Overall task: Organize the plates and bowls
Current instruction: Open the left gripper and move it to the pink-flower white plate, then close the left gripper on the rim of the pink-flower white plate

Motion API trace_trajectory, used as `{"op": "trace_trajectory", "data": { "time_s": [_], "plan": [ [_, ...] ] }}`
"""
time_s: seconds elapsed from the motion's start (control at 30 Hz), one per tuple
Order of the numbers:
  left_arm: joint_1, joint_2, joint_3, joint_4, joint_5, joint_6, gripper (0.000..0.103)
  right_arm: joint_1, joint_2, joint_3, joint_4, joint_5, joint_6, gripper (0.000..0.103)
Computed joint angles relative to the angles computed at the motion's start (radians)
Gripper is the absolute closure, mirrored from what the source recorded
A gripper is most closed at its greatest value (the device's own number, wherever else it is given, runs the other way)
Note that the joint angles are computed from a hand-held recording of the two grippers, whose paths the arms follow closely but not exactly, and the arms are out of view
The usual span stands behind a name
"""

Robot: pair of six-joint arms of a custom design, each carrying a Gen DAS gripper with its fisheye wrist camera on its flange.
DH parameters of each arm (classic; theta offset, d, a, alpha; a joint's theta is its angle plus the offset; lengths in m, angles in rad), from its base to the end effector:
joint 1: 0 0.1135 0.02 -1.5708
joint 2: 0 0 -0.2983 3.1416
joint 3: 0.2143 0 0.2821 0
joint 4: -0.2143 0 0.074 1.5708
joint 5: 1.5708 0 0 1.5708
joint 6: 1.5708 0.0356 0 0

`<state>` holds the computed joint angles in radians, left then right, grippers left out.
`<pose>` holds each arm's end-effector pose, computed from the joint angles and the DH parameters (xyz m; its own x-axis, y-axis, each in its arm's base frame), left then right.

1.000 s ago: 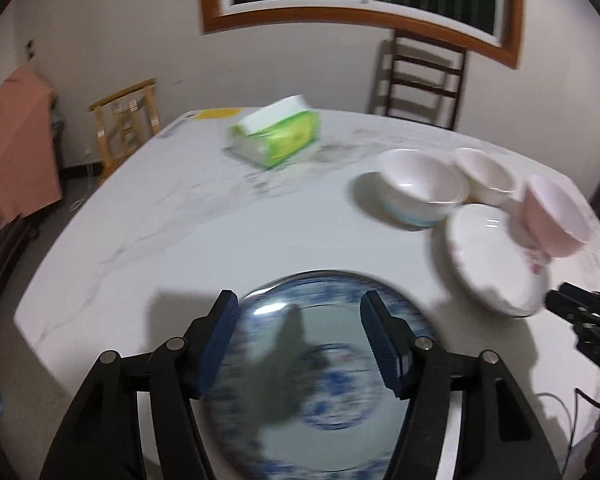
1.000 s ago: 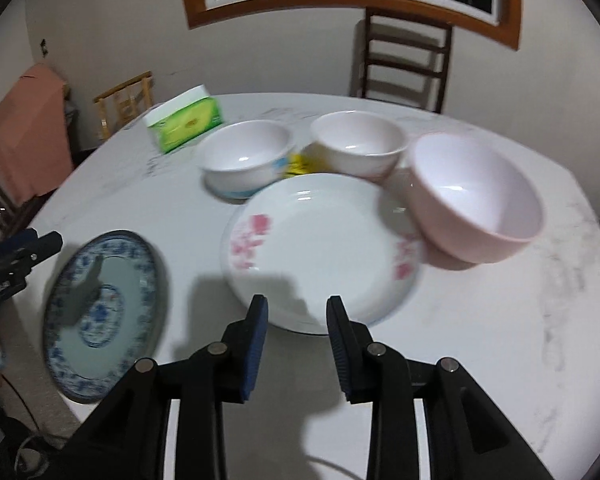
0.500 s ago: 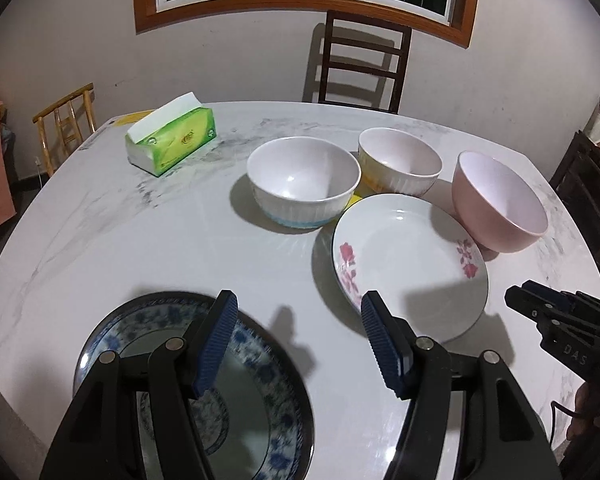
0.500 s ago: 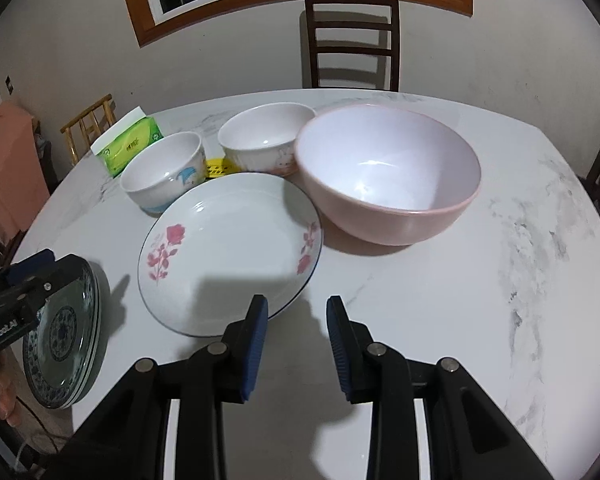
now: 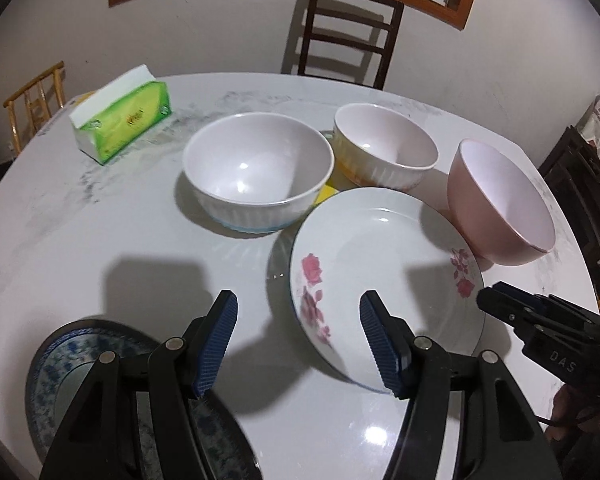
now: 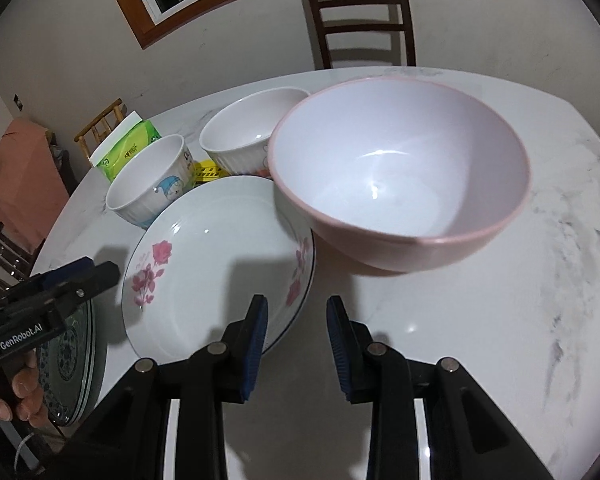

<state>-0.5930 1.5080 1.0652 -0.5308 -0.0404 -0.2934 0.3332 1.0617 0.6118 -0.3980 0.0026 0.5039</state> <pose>0.2808 -0.1875 0.2567 -0.8125 0.1991 -0.5480 0.3182 0.9390 -0.1307 0.2093 0.0723 0.2259 -0.7777 0.2418 -0.5803 0.0572 0.9465 0.3177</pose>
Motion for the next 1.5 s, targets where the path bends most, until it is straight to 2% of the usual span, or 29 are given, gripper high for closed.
{"op": "trace_trajectory", "data": {
  "time_s": [0.07, 0.17, 0.23, 0.3, 0.47, 0.83, 0.9, 1.07, 1.3, 1.5],
  "plan": [
    [0.007, 0.026, 0.017, -0.006, 0.020, 0.002, 0.043, -0.044, 0.024, -0.003, 0.032, -0.084, -0.013, 0.072],
    [0.026, 0.066, 0.043, -0.015, 0.069, -0.004, 0.046, -0.080, 0.048, -0.008, 0.066, -0.152, -0.024, 0.072],
    [0.033, 0.089, 0.060, -0.022, 0.086, -0.017, 0.046, -0.086, 0.059, -0.006, 0.075, -0.155, -0.030, 0.072],
    [0.038, 0.105, 0.071, -0.023, 0.101, -0.013, 0.053, -0.100, 0.072, -0.006, 0.086, -0.174, -0.035, 0.072],
    [0.051, 0.148, 0.101, -0.027, 0.129, -0.007, 0.055, -0.112, 0.101, -0.008, 0.117, -0.190, -0.033, 0.072],
    [0.082, 0.212, 0.135, -0.031, 0.193, 0.004, 0.067, -0.151, 0.142, -0.005, 0.149, -0.242, -0.060, 0.072],
    [0.086, 0.228, 0.146, -0.040, 0.207, 0.006, 0.076, -0.154, 0.154, -0.002, 0.155, -0.252, -0.064, 0.074],
    [0.086, 0.249, 0.159, -0.052, 0.196, 0.012, 0.083, -0.163, 0.162, -0.004, 0.154, -0.282, -0.061, 0.085],
    [0.070, 0.234, 0.143, -0.056, 0.164, 0.027, 0.085, -0.103, 0.160, 0.016, 0.117, -0.183, -0.064, 0.088],
    [0.059, 0.216, 0.130, -0.061, 0.152, 0.023, 0.086, -0.074, 0.134, 0.008, 0.096, -0.165, -0.027, 0.088]
  ]
}}
